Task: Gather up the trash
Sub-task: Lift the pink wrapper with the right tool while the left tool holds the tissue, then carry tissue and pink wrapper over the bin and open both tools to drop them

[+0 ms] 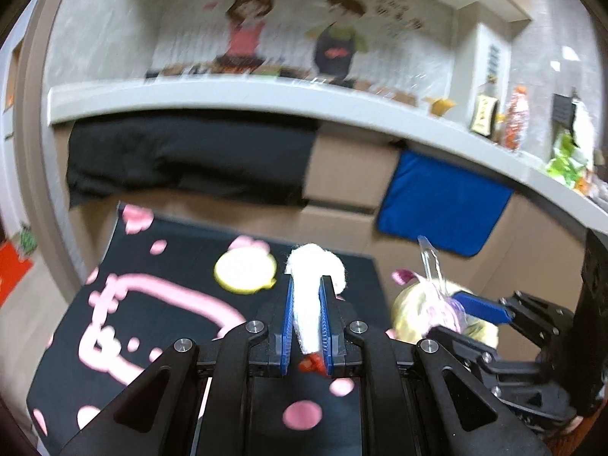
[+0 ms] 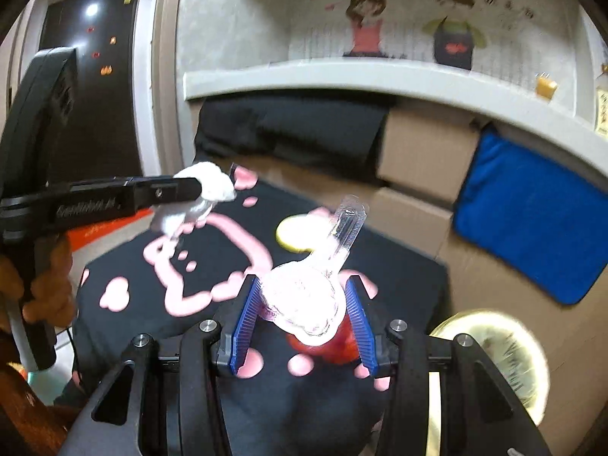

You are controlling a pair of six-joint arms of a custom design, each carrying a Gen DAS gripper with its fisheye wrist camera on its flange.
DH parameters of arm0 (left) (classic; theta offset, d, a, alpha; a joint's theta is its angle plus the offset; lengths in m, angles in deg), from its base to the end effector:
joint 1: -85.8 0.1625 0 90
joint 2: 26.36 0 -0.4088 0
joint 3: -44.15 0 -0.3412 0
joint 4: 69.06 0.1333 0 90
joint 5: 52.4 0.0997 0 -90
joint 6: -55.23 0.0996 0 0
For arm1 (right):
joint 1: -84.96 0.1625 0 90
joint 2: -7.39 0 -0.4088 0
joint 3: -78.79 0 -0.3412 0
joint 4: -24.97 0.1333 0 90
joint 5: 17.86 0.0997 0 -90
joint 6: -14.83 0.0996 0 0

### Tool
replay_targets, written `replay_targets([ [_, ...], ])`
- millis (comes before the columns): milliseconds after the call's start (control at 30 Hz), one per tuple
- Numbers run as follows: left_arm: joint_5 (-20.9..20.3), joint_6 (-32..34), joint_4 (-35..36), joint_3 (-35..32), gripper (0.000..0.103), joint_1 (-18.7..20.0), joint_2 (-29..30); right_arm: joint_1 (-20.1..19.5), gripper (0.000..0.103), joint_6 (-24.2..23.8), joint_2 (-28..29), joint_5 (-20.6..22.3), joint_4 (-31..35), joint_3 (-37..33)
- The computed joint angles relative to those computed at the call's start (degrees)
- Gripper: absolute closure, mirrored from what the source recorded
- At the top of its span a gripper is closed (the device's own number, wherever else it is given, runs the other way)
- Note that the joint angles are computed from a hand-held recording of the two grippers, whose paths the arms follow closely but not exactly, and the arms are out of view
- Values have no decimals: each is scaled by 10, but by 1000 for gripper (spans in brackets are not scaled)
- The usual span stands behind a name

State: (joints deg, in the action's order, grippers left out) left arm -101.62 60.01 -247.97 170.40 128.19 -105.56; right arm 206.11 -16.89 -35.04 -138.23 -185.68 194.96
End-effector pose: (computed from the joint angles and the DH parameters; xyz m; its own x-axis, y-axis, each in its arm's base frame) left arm -0.1866 -0.4389 0.3247 -0.7837 0.3063 -0.5404 0.6175 0.4782 -0.6245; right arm 0.3442 -0.4091 0.1249 -0.6048 -0.4182 0.6778 -0.7892 0.4288 -0.4396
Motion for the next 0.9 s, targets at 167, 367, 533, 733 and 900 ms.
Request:
replay_targets([
  [167,17,44,-61,-11,90,-45,31,6,59,-21,-40,-8,-28,4],
  [367,28,92,-139,-33,90,-75,84,1,59,-40,-76,-23,-63,14],
  [533,18,82,-157,-48,90,-83,129,-14,59,-52,-104,-37,-80,27],
  [733,-22,60,-142,-68,90,-82,183,-46,59,-58,-140,-50,-106,59],
  [900,-58,40,-113,-100,90,-74,233,-78,59,-51,-165,-52,-114,80],
])
